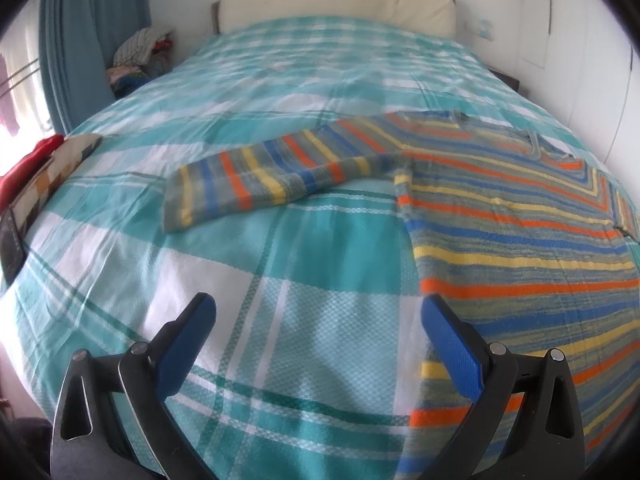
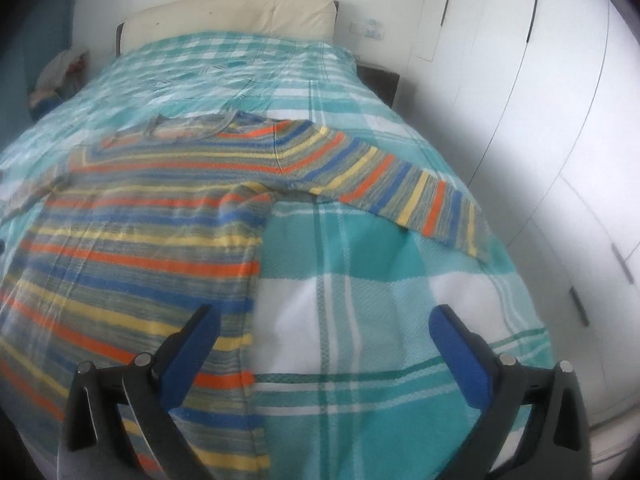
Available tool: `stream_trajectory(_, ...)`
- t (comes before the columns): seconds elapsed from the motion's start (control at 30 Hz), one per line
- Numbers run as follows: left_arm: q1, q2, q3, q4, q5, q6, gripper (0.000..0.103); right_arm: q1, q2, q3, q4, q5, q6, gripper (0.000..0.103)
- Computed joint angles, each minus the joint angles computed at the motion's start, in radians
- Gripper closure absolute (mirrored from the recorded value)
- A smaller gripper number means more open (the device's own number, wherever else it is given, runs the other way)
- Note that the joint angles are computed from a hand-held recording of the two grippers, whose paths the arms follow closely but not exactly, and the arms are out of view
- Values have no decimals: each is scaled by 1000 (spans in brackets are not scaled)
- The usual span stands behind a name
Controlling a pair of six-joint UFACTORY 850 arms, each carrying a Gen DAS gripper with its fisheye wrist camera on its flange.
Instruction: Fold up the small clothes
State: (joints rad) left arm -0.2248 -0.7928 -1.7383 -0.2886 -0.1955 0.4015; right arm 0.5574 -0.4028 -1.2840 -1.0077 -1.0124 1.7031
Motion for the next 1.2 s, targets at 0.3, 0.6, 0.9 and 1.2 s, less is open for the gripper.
stream_trajectory(0.3,3,-2,-5,-5,-8,-16,1,61,-27,-144,-42,-146,-84,0)
stream_trajectory(0.6,2,0,-5,-3,-13,-20,1,64,-70,-216,7,-249,-175,0)
stream_trajectory(0.9,2,0,-5,2,-16,-27,1,61,-74,-216,22,-271,-188,0)
stream_trajectory(1.2,2,-3,-8,35,-22,-60,1,57,-79,-209,35,-273,-192,0)
